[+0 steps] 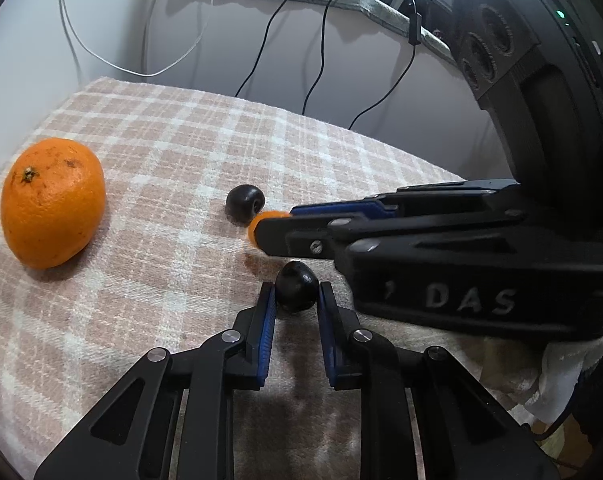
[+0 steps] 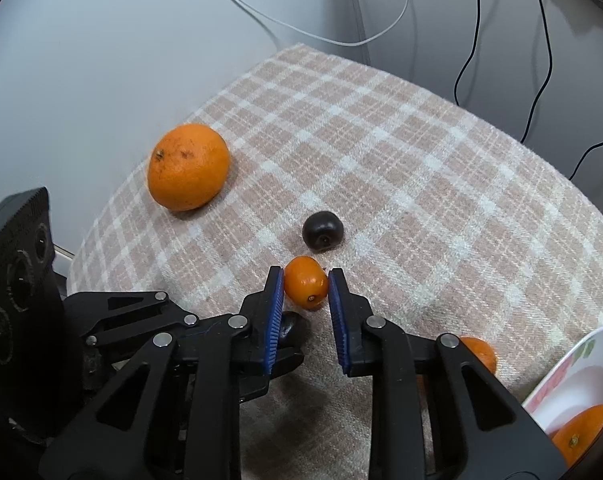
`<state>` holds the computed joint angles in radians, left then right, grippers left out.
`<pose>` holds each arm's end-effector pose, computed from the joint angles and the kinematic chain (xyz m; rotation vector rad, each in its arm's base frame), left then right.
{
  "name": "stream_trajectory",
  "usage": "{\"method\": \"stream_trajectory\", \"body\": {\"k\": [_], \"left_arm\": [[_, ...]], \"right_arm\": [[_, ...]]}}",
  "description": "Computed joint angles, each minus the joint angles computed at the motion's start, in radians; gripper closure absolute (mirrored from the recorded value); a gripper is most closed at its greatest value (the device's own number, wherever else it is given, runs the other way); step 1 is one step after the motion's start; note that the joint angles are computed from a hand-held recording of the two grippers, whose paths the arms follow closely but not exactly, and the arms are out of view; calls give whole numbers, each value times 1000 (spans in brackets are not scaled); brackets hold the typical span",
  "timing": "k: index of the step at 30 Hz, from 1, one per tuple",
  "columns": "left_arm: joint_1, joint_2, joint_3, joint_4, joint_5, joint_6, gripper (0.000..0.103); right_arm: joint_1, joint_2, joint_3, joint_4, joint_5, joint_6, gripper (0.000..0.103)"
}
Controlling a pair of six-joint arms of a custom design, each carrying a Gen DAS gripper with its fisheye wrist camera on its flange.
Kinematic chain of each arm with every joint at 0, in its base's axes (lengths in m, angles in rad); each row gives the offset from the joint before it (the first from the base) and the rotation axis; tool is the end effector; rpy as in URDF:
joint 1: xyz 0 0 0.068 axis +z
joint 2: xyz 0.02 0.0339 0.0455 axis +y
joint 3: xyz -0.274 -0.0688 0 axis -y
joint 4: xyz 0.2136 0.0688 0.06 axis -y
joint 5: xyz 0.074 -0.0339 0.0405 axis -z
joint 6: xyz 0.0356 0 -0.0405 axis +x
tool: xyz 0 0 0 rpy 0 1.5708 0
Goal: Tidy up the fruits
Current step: 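Carry both fruits onto the plate and open both tools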
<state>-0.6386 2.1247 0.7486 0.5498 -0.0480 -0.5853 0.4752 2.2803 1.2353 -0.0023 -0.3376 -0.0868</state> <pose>0.2729 -0.2004 0.0680 0.0425 2.4589 -0.5033 0.3604 0.1987 0.0736 -0.8463 2.4983 0.5768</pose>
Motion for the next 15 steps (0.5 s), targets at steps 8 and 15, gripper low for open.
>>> {"method": "stream_trajectory", "body": {"k": [8, 15], "left_arm": [[-14, -45, -12, -3, -15, 2, 84], [-49, -73, 17, -33, -32, 6, 84]], "right_arm": [[-24, -106, -99, 54, -5, 0, 80], [-84, -197, -202, 106, -14, -14, 80]]}}
